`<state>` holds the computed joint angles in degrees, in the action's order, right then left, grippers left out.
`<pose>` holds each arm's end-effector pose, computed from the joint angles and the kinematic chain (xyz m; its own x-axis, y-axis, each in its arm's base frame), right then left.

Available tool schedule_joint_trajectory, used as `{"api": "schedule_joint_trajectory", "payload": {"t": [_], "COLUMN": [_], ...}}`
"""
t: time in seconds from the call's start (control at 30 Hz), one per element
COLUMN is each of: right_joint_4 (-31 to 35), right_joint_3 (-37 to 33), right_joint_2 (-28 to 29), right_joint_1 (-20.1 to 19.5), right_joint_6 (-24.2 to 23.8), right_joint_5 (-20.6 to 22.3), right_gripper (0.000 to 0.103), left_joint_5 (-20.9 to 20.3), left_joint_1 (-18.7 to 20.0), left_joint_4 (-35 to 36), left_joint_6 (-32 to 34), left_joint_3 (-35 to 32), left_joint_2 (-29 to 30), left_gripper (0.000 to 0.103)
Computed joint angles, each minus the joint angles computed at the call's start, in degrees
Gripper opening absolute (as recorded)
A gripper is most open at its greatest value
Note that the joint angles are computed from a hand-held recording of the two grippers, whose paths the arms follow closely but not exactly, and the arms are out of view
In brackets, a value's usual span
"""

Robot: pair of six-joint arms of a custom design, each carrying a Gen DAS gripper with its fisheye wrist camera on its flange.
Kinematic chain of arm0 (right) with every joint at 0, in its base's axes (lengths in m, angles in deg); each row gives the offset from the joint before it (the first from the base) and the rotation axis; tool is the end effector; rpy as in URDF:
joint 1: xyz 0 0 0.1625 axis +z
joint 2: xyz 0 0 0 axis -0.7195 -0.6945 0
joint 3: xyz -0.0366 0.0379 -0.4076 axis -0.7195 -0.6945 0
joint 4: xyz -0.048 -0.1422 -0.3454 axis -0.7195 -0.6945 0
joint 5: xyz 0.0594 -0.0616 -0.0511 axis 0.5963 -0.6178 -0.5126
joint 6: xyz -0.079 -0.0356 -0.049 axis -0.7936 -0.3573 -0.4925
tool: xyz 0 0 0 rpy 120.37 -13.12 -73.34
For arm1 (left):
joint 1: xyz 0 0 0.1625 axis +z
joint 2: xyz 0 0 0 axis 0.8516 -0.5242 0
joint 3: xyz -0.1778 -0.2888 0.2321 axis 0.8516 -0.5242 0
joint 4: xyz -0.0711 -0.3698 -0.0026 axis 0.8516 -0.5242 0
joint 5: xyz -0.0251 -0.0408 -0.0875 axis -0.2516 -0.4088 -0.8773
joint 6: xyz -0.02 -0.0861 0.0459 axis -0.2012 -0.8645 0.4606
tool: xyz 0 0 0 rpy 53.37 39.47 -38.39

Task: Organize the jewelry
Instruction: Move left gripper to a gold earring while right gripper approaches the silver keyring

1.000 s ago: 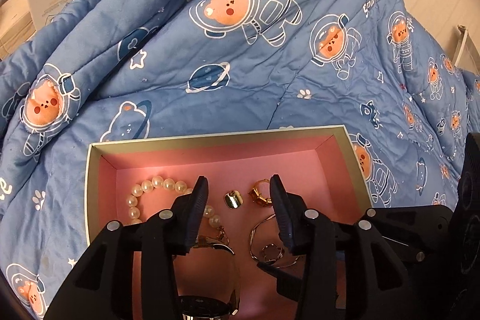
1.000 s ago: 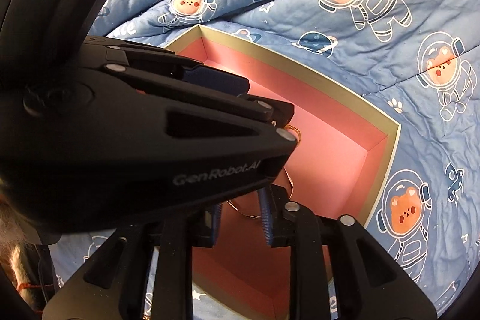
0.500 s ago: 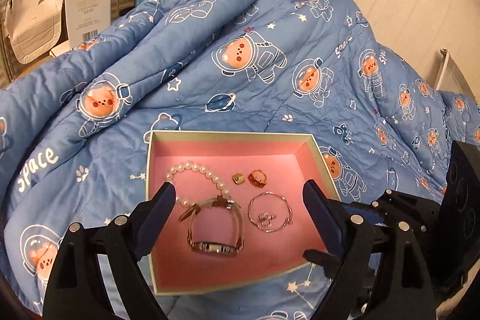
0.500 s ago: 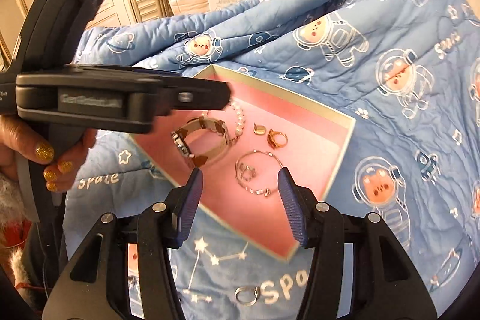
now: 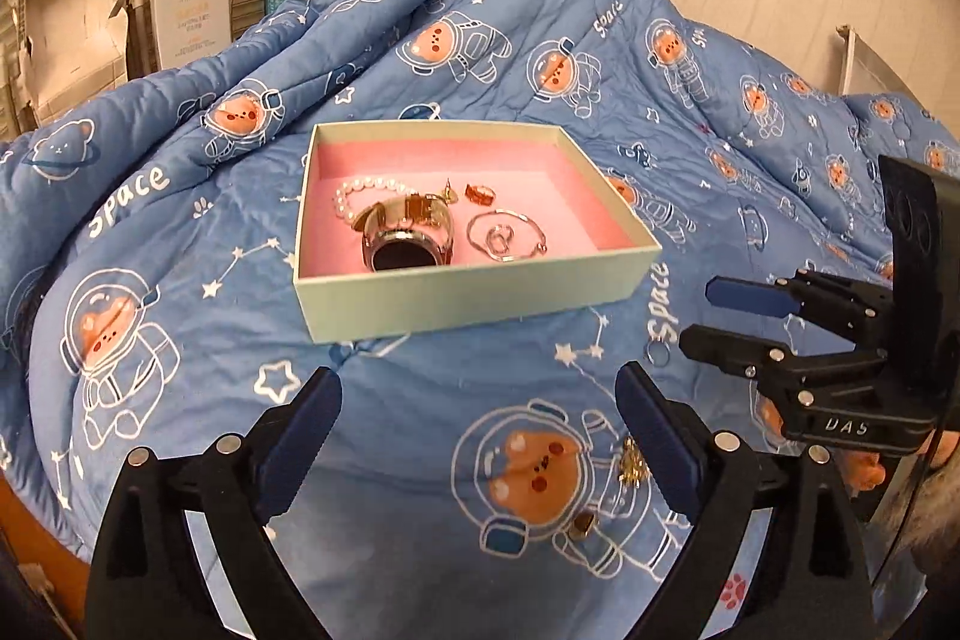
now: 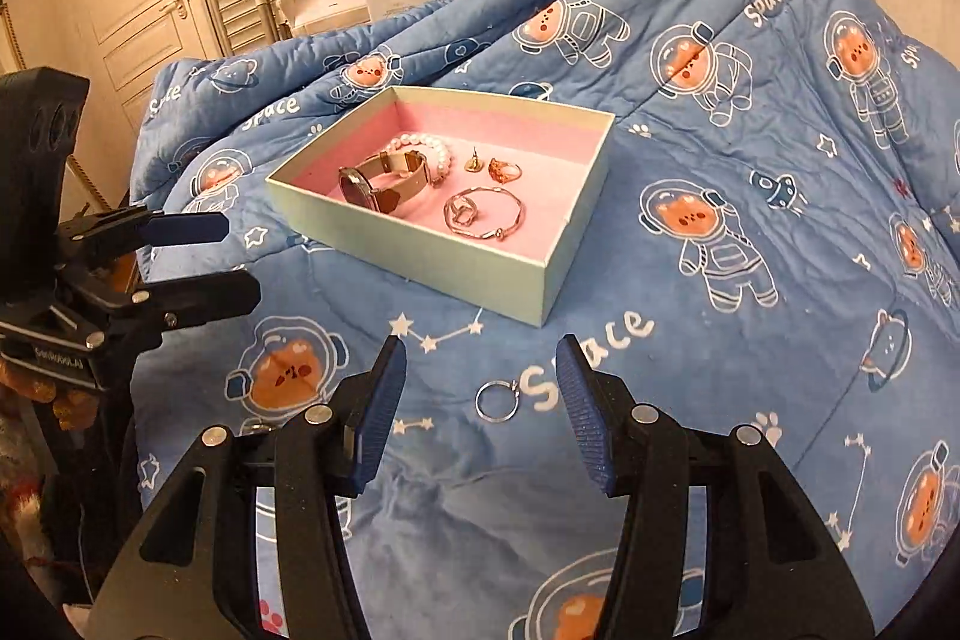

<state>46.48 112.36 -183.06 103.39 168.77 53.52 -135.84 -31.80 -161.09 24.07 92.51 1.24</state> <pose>-0.0221 -0.2866 0.2487 -0.7849 -0.0349 0.6187 -0.4555 0.7094 -0.5379 -0.3013 -0.3517 -0.0412 -0.6272 0.6505 -0.4285 0.7687 0.6056 -0.2057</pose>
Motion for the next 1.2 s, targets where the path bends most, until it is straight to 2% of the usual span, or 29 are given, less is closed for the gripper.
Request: {"api": "schedule_joint_trajectory", "payload": {"t": [0.17,0.57,0.8,0.83,0.93,1.0,1.2], "right_joint_4": [-1.09,-3.72,-5.12,-5.26,-5.55,-5.65,-5.89], "right_joint_3": [3.00,6.62,6.88,6.80,6.37,6.15,5.81], "right_joint_2": [-1.21,-3.25,-1.97,-1.72,-0.91,-0.56,0.04], "right_joint_1": [-4.39,-9.64,-9.42,-9.19,-8.60,-8.29,-7.86], "right_joint_6": [-0.71,-5.59,-6.94,-6.95,-6.66,-6.48,-6.38], "right_joint_5": [-1.99,-2.99,-2.02,-1.76,-1.02,-0.73,-0.28], "right_gripper": [0.053,0.052,0.053,0.053,0.053,0.053,0.053], "left_joint_5": [1.57,0.39,3.37,3.52,3.13,2.91,2.40], "left_joint_1": [-2.88,-6.04,-8.86,-9.00,-8.95,-8.74,-8.29], "left_joint_4": [-2.48,-6.95,-8.77,-9.00,-10.00,-9.74,-10.02], "left_joint_6": [-0.61,-3.73,-3.02,-2.88,-1.89,-1.36,-0.74], "left_joint_3": [3.98,8.34,9.21,9.20,8.94,8.39,7.07], "left_joint_2": [1.17,4.00,7.09,7.35,7.86,8.17,9.12], "left_gripper": [0.091,0.088,0.070,0.064,0.053,0.051,0.034]}}
